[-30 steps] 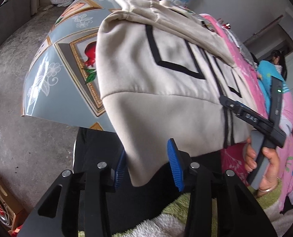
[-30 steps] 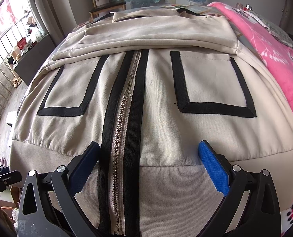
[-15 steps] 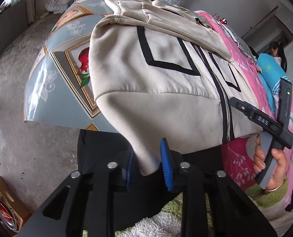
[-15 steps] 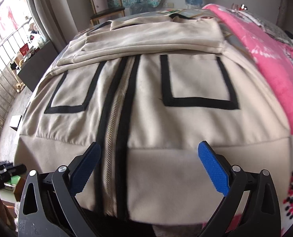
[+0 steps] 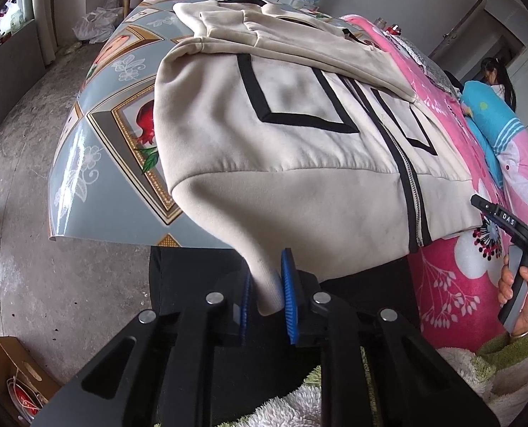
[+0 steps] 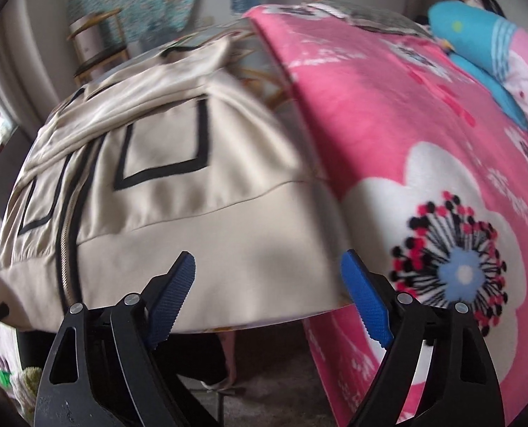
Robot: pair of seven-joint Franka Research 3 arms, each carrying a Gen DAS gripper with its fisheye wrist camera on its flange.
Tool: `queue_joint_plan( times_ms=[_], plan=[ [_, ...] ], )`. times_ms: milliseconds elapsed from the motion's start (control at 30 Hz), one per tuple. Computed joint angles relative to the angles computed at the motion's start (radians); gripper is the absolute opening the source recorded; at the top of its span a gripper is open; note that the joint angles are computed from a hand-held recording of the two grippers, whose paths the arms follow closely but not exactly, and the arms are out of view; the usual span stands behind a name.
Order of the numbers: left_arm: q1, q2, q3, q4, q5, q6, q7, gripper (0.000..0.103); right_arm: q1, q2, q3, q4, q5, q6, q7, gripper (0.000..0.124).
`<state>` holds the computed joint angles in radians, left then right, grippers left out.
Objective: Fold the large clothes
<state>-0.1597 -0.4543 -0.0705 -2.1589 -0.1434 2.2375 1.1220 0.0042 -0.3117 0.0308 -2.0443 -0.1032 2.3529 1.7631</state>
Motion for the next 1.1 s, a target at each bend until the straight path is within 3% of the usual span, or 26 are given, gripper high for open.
queue_joint_plan(
  times_ms=[167, 333, 467, 733, 1100],
  plan=[
    [-0.001, -0.005, 0.001, -0.008, -0.003, 0.009, 0.005, 0.015, -0.031, 0.053, -0.013, 0.042, -0.026, -0.051, 0.062, 0.067],
    [-0.001, -0.011, 0.001, -0.014, -0.004, 0.009, 0.0, 0.015, -0.02, 0.056, -0.041, 0.035, 0.032, -0.06, 0.04, 0.064],
    [-0.001, -0.013, -0.002, -0.01, 0.005, 0.005, 0.0, 0.014, -0.014, 0.037, -0.047, 0.023, 0.073, -0.076, 0.014, 0.053],
    [-0.023, -0.042, 0.016, -0.003, -0.018, 0.041, 0.043, 0.008, -0.011, -0.014, -0.027, 0.001, 0.053, -0.113, -0.02, 0.006],
    [-0.085, 0.003, 0.125, 0.068, -0.296, 0.201, 0.183, 0.005, -0.005, -0.014, -0.001, 0.084, 0.021, -0.066, 0.0, 0.005]
  ],
)
